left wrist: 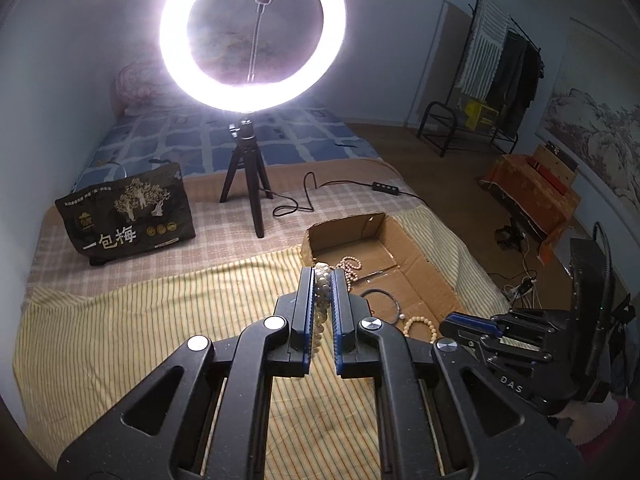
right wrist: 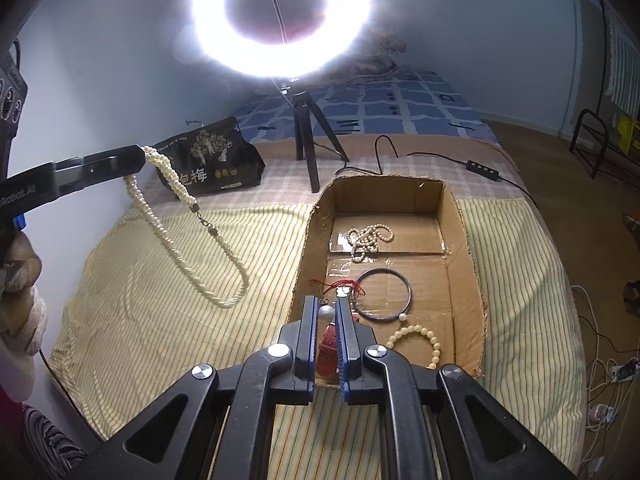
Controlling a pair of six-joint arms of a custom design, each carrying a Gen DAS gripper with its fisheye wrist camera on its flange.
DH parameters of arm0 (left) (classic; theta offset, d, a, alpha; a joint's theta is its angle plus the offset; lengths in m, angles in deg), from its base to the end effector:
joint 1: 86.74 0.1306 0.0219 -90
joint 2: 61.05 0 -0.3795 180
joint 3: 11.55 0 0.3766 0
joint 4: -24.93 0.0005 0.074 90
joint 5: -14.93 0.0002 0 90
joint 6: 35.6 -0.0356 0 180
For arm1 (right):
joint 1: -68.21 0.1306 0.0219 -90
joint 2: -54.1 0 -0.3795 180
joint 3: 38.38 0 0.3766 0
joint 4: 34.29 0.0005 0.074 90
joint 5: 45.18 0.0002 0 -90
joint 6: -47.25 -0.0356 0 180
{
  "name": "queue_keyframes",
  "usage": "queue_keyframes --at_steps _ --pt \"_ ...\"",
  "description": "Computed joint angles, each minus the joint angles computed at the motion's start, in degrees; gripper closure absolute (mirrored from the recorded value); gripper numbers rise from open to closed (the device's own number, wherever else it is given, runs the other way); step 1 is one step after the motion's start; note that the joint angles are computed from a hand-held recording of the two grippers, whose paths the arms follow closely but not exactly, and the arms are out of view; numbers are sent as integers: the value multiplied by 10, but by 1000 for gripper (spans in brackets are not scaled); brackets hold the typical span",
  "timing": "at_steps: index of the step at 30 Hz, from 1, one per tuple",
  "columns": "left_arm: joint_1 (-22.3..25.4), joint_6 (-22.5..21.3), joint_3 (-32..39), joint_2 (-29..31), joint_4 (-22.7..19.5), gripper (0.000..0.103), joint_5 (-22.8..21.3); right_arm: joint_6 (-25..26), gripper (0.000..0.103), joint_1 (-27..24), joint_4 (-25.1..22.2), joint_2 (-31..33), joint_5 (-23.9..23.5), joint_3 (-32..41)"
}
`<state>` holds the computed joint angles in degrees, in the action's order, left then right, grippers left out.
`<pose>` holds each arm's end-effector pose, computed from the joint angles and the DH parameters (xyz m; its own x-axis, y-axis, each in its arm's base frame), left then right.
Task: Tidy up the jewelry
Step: 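Lift the necklace in the left tool and the earring in the right tool over the box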
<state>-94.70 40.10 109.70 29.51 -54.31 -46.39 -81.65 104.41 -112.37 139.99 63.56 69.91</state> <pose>0.4125 -0.0754 0.6233 -0.6116 0.3043 -0.7303 0.6060 0.7737 -0.1851 0.3326 0.2286 0.5636 -0.7781 0.1674 -0.6054 0.0970 0.9843 0.1476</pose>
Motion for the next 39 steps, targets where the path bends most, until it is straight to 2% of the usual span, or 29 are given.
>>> queue_keyframes --at_steps 14,22,31,39 --pt "-30 37 36 15 7 98 7 0 97 -33 15 -19 -8 -16" --pt "-58 72 77 36 15 98 9 -3 97 -52 25 -29 -19 -31" --pt "-108 106 109 69 33 98 -16 -11 97 -74 33 -42 -32 -51" --pt "-150 115 148 122 14 98 -40 -11 97 -85 25 -46 -42 -65"
